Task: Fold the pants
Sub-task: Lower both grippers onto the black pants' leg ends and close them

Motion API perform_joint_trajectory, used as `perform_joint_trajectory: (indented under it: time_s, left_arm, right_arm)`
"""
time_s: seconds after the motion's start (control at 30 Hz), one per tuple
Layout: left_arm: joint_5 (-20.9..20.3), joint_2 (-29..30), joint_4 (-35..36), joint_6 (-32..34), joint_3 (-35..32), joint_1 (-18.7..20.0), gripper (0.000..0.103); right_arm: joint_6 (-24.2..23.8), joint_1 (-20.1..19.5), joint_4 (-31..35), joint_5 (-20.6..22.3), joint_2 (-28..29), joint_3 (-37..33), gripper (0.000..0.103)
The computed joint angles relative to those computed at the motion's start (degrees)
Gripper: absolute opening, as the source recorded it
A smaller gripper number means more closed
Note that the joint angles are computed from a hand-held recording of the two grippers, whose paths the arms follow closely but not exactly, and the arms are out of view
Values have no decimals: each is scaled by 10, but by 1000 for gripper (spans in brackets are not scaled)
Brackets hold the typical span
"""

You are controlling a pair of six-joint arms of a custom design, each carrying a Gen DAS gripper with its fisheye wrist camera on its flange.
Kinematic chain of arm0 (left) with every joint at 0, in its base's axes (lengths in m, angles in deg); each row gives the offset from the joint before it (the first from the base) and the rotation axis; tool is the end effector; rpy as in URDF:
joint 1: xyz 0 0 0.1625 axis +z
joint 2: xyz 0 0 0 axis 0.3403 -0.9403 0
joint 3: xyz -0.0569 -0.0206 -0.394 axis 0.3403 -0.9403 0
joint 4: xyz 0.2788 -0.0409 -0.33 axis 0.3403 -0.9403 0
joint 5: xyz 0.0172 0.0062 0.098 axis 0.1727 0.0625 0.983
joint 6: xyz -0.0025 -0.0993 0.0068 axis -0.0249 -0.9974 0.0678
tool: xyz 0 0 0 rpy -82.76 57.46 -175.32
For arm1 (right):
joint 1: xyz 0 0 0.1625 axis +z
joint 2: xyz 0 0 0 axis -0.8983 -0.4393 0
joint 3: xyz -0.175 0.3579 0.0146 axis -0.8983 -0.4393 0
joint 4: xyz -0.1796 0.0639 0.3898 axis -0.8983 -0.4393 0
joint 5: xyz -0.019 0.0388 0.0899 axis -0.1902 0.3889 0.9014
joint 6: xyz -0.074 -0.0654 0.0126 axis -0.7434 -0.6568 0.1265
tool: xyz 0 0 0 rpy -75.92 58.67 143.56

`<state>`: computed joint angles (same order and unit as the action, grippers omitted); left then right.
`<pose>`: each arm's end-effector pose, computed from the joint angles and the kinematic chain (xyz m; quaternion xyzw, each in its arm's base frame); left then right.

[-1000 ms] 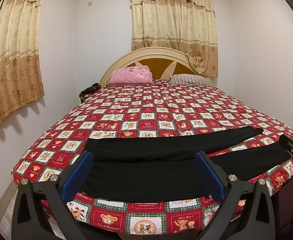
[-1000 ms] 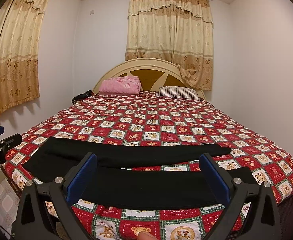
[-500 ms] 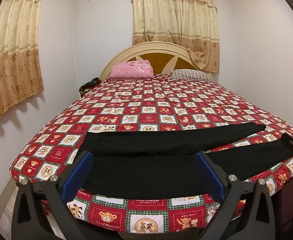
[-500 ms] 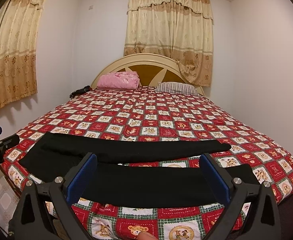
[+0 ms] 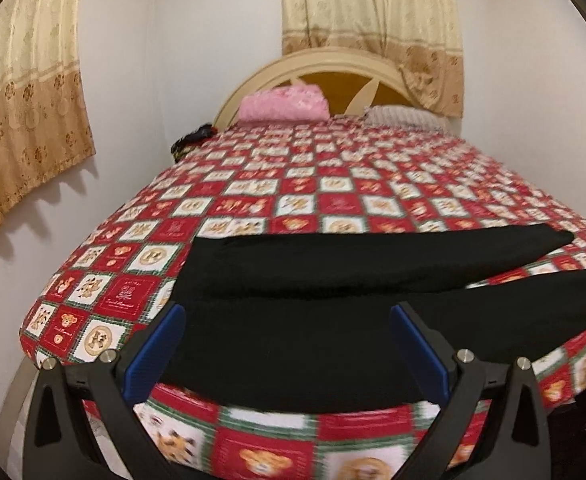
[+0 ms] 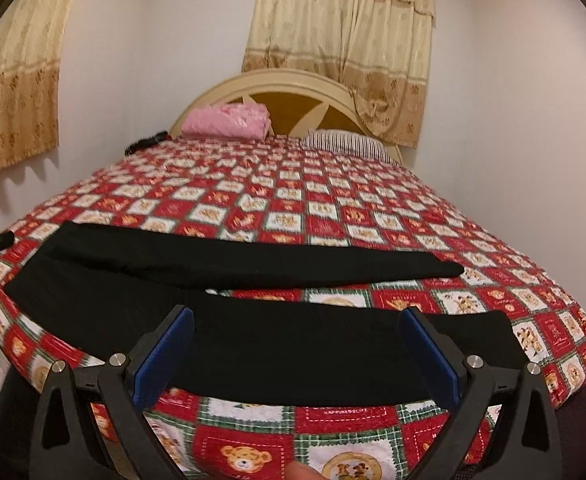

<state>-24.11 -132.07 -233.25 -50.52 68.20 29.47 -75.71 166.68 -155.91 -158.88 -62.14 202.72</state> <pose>-0.2117 -0.5581 0.1077 0.3160 0.8268 -0.3660 0.2874 0.1404 -0.3720 0.2210 0.0617 -0.7427 0.4768 0.4661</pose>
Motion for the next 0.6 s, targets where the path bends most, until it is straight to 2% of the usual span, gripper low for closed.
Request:
perform_joint_trajectory:
  time_s: [0.13, 0.3, 0.4, 0.5, 0.57, 0.6]
  left_arm:
    - [25, 18, 20, 41, -51, 33, 103]
    - [36, 48, 40, 82, -128, 75, 103]
    - [17, 67, 87, 70, -189, 105, 103]
    - [-13, 89, 139, 54, -243, 128, 103]
    - [-26, 111, 174, 45, -285, 141, 95]
    - [-36, 120, 199, 39, -305, 146, 86]
  right_arm:
    - [10, -33, 25, 11, -16, 1, 102]
    - [15, -77, 85, 19, -48, -10, 102]
    - [1, -99, 106, 26, -65, -21, 102]
    - [20, -125, 160, 50, -99, -27, 101]
    - [32, -140, 199, 62, -120, -36, 92]
    - [41, -147, 226, 64, -131, -43, 83]
